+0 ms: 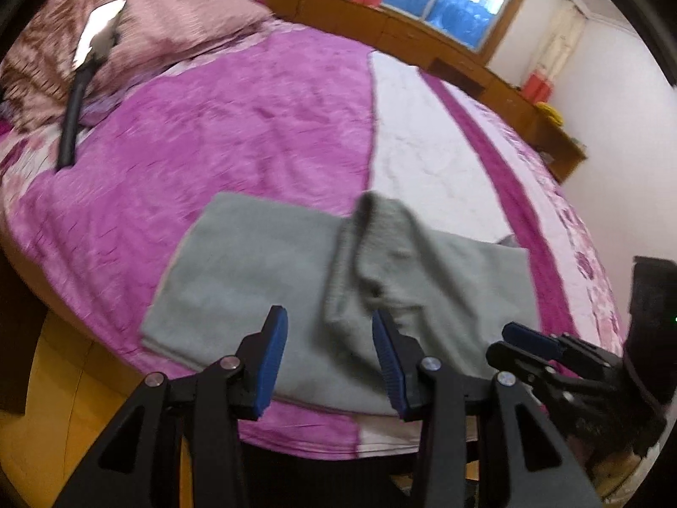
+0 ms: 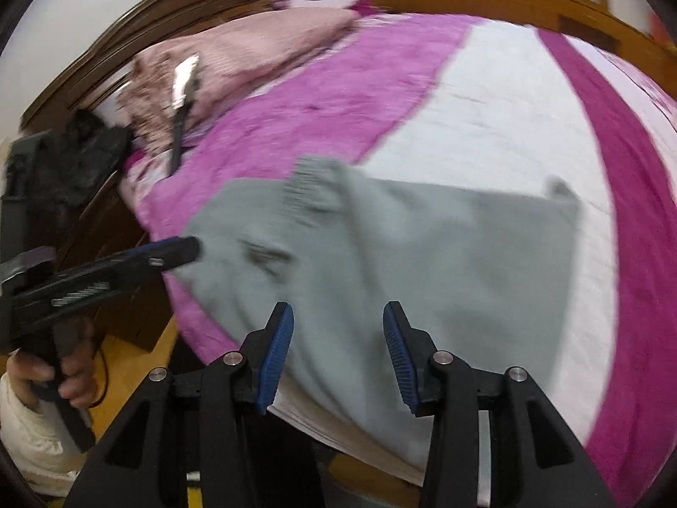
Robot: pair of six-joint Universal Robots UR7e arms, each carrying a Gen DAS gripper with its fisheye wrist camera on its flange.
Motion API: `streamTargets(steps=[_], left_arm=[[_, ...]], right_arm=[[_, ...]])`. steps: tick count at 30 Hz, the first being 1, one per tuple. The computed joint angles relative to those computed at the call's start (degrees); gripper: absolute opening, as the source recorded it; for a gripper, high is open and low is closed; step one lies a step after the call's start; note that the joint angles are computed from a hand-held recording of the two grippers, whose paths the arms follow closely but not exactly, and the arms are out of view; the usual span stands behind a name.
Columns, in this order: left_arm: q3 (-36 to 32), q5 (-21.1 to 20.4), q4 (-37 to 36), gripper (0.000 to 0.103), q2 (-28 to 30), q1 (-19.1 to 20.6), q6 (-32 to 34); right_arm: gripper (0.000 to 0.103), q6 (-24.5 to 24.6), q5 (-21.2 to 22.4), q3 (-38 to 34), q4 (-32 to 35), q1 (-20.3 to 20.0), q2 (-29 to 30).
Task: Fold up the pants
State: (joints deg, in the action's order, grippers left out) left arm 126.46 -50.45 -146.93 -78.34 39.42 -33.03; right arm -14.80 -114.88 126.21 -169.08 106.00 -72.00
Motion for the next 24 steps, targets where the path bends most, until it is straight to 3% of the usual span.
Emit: streamTargets(steps=[5,9,18,19,20,21,24], left_arm=[[-2.83,-1.86,-0.22,0.044,4.29,-0.44,2.12],[-5.51,-2.24,1.72,0.044,8.17,0.14,2.03],[-7.60,-4.10,-0.18,0.043,11.53,3.85,-1.27],[-7.64,-4.18,-0.32,0.042,11.66,4.17,-1.57],[-7.41,-4.06,-0.90,0.034,11.69,4.32,-1.45],[-7.10,-3.58,-1.25,0.019,11.62,4.20,-1.14],[-5.03,-4.85,-5.04,0.018,9.48,4.06,0.27]], right_arm=[[0.038,3.14,-1.28,2.48,2.72,-3.72,-4.75],[0.037,4.35,1.09,3.49,5.22,-6.91,-6.77],[0.038,2.08,0.85,4.50,3.56,-7.71,-5.48],[0.038,2.10,1.32,4.58,3.53,-7.97,-5.64],[0.038,2.15,1.92,4.68,3.51,-8.29,-5.88],[0.038,2.23,2.42,4.77,3.46,-8.55,-6.03],[0.038,2.47,4.03,5.07,3.30,-9.26,-6.64]])
